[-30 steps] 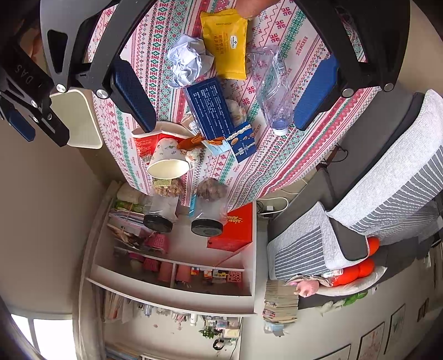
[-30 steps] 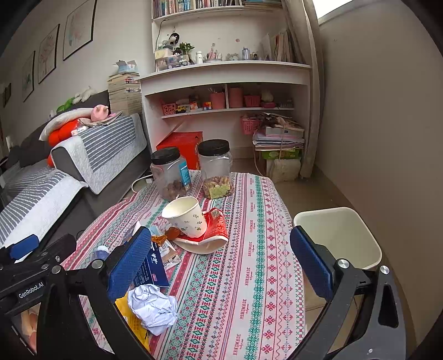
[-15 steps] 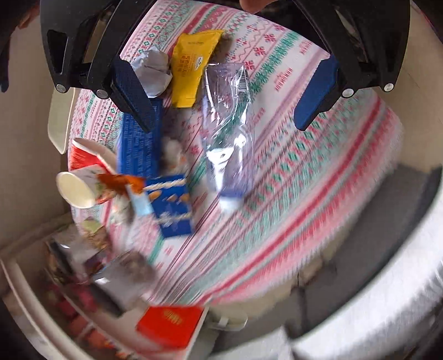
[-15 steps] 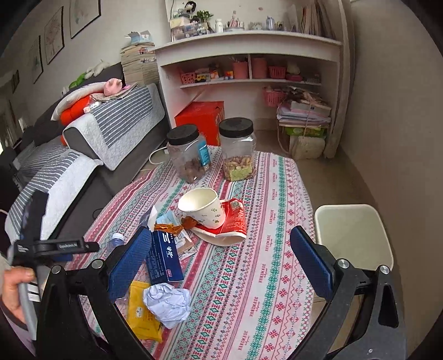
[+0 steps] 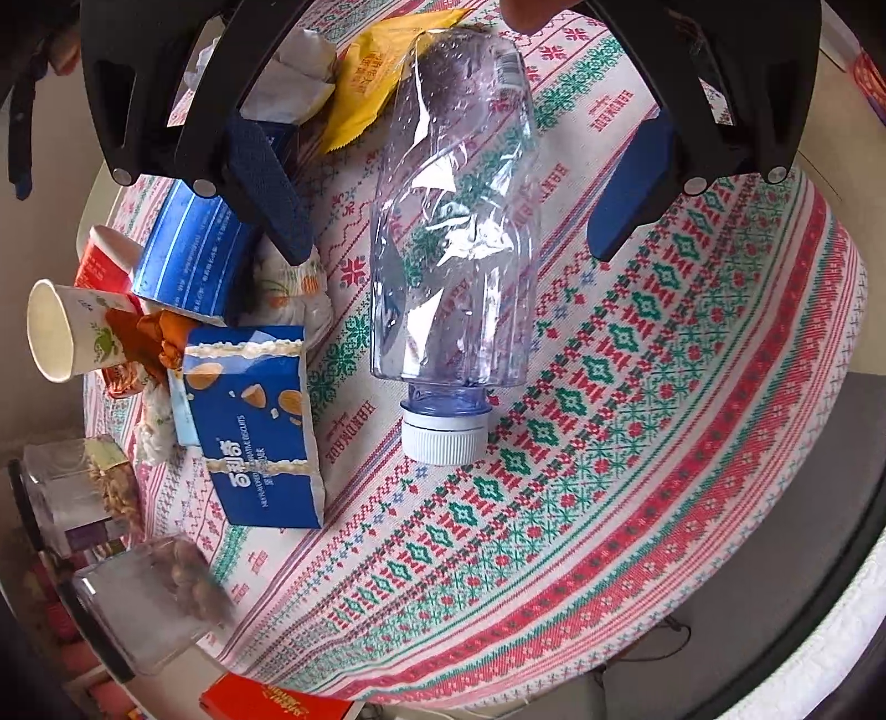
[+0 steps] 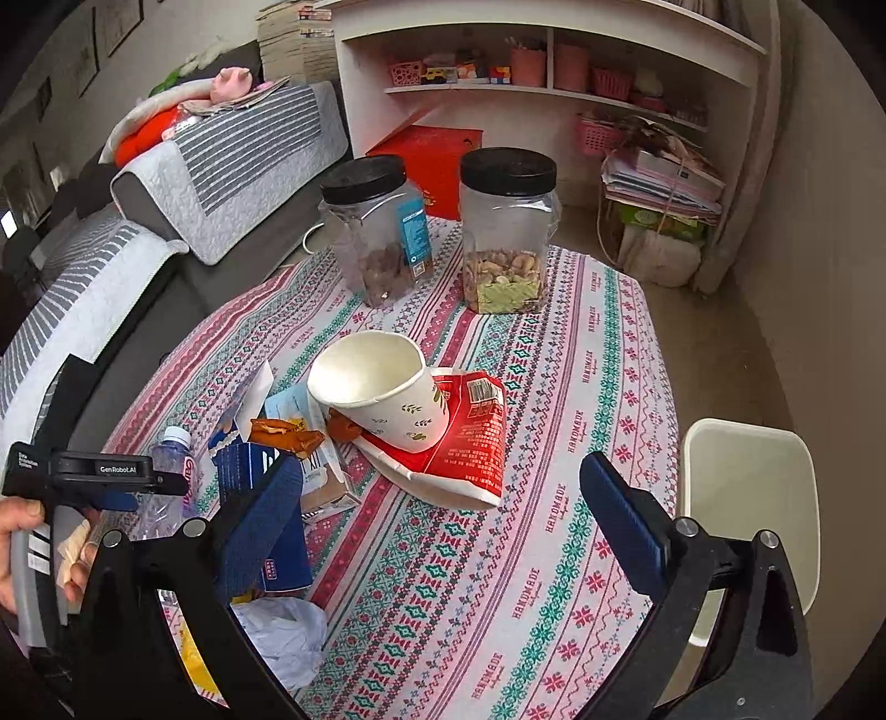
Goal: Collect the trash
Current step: 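Grasp the clear plastic bottle with the left tool while the right tool grasps the paper cup, then carry the paper cup and bottle to the white bin and release both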
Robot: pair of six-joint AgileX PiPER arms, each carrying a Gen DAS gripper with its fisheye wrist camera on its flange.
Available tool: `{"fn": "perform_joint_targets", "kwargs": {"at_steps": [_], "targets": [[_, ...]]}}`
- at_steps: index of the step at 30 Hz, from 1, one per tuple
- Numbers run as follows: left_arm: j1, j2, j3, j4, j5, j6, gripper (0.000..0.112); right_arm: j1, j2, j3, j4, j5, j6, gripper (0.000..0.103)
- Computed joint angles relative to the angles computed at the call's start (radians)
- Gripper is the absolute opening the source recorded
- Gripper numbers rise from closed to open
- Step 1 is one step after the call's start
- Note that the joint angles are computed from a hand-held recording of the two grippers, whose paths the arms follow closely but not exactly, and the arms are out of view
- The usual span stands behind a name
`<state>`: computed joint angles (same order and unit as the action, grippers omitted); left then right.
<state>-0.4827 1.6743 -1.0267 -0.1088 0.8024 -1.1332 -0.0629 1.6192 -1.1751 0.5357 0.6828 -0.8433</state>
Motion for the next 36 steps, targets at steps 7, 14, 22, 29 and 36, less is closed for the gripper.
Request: {"fn": "perform_joint_targets", "kwargs": {"at_steps": [7,14,22,29,36], "targets": [[0.034,0.078,-0.057,-0.087,0.006,0.191,0.063,0.064,0.115,-0.076,0.014,-0.045,-0.076,0.096],[0.063,0.012,-0.097,-0.062,-0.002,0.232,0.063,0.130,0.206,-0.147,0.010,-0.084,-0.155,0.096],[0.096,-0.029,-0.091,-0.073,0.006,0.287,0.063,0.170,0.250,-0.159,-0.010,-0.119,-0.231,0.096],[0.072,-0.113,-0.017,-0.001,-0.021,0.207,0.063,0.157,0.319,-0.252,-0.005,0.005,-0.111,0.053],[0.043,-0.173,-0.005,0.079,-0.078,0.120,0.063,0.136,0.224,-0.196,0.094,0.014,-0.125,0.051]]}}
